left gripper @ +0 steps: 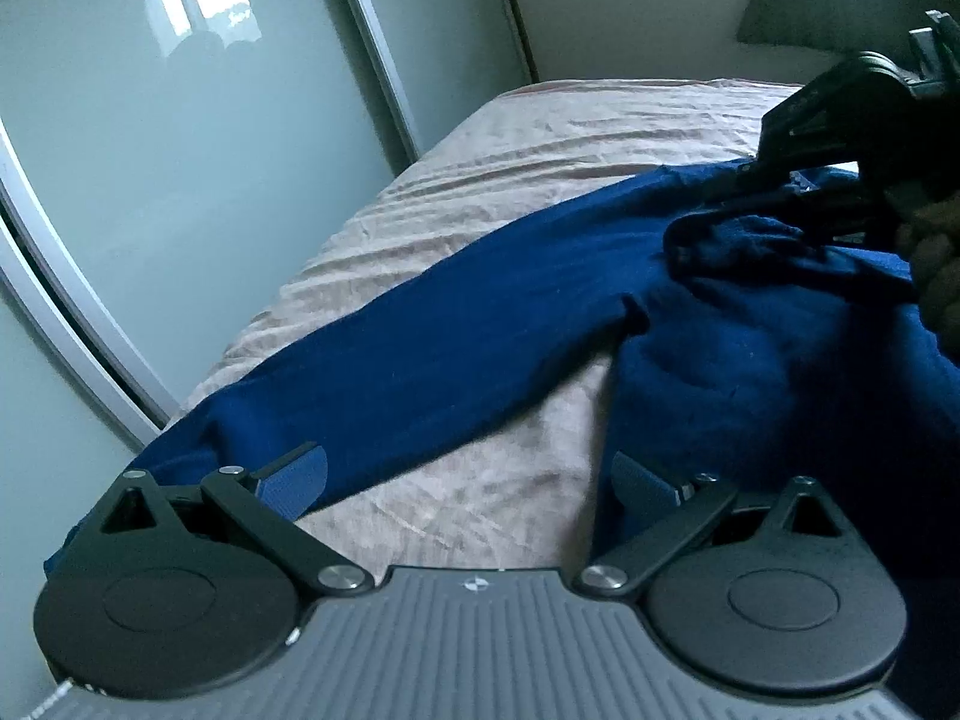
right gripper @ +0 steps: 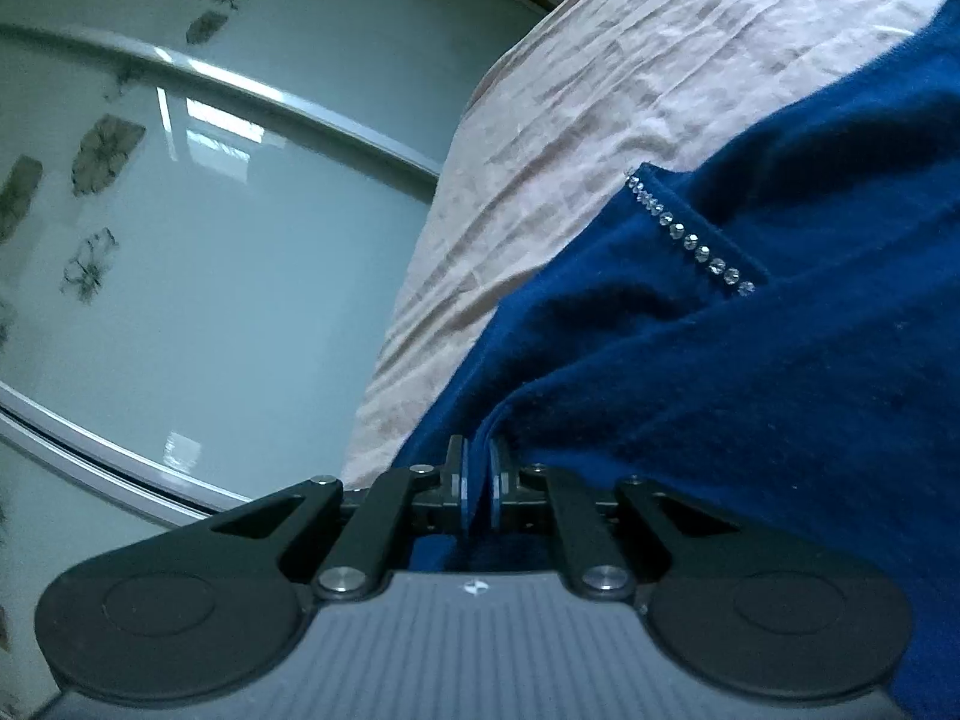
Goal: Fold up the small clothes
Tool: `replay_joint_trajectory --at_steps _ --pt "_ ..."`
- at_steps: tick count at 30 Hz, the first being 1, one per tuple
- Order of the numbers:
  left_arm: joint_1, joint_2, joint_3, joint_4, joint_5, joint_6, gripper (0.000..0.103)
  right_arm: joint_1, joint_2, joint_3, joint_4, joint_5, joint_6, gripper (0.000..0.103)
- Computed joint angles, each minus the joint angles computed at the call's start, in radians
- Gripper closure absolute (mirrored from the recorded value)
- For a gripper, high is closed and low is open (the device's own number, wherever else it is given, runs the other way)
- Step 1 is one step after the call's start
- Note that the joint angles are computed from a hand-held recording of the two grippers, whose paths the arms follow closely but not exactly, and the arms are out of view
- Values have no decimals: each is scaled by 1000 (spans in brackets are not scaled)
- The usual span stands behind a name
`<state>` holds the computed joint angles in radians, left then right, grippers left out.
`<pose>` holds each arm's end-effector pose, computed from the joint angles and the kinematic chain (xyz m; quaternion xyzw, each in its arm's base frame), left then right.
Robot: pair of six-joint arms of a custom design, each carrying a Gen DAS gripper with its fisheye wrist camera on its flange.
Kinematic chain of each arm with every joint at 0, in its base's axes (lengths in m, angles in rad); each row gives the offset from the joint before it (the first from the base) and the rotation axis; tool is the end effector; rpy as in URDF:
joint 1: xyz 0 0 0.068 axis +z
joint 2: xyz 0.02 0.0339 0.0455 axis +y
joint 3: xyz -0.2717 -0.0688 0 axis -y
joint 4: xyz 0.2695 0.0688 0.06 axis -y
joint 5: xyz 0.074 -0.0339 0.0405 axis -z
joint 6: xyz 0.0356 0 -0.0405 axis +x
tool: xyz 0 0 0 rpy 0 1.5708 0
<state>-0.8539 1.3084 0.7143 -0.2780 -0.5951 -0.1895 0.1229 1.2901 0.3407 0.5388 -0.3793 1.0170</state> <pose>0.1944 -0.1927 0.1955 0.1981 0.8819 0.0757 0.4210 0.2451 0.0436 0.1476 0.2619 0.7854 0.4232 0.3681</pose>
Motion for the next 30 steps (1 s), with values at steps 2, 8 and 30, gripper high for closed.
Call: replay_joint_trajectory --at_steps 2,8,30 --pt "2 0 0 -5 0 -4 0 22 0 23 -49 36 -31 95" --pt "5 -6 -5 -16 3 -14 0 72 -11 70 -160 115 -84 93" --pt "354 -396 -180 -172 130 -3 0 518 -52 268 -454 518 -363 19"
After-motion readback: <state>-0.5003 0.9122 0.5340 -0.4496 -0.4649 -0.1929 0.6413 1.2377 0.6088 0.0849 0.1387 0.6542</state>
